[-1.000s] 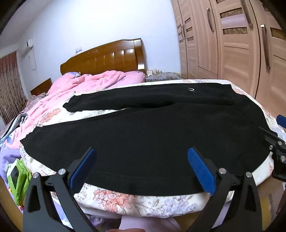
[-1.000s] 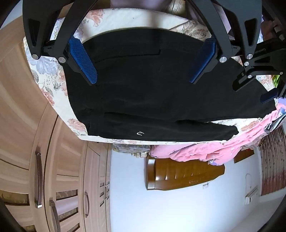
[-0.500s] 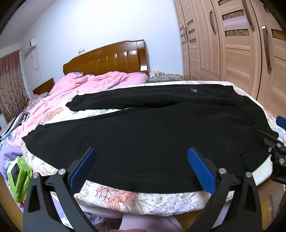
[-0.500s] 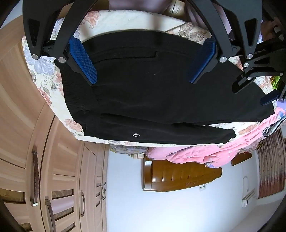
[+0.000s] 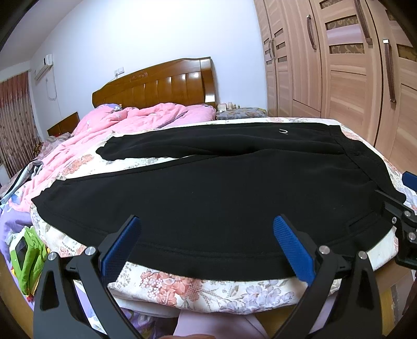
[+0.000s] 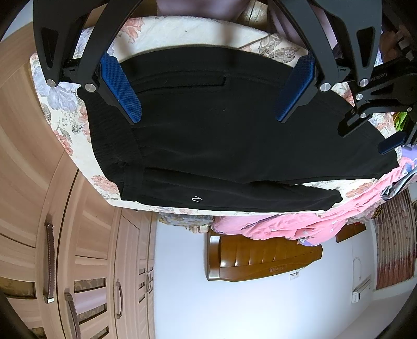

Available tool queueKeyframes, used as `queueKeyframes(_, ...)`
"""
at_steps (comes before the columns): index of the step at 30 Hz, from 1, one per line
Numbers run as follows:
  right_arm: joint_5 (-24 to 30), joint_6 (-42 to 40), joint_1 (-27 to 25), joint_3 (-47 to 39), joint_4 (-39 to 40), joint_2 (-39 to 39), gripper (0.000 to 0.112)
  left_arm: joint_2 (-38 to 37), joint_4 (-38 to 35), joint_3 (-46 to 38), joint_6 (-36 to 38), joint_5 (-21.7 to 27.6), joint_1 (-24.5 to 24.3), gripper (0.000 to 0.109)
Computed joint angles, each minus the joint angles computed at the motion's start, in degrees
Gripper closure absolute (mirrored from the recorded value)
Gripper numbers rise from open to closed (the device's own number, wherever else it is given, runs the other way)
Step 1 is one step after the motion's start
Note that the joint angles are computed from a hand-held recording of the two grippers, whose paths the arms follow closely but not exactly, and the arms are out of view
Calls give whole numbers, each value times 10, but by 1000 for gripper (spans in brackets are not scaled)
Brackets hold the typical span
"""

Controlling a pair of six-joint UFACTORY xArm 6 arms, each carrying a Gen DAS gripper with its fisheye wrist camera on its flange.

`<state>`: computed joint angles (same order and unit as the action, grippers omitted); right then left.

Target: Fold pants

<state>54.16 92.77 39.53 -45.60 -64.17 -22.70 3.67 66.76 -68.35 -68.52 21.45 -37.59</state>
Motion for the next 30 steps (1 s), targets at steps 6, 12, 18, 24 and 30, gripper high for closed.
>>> queueKeyframes(6, -1, 1, 1, -1, 1, 1, 14, -3, 1, 4, -2, 1, -1, 7)
queueKeyframes(12, -1, 1, 1, -1, 2, 2, 14, -2, 2, 7, -3, -9, 5, 7)
queueKeyframes(18, 1, 3, 7, -4, 6, 4, 14, -3, 3, 12, -6, -10, 5, 7)
queueKeyframes(24, 2, 4, 11, -9, 9, 9, 14, -3, 2, 11, -5, -9, 5, 7)
queueKeyframes(30, -2, 1, 7, -7, 11, 7, 14, -4, 2, 12, -5, -9, 4, 7)
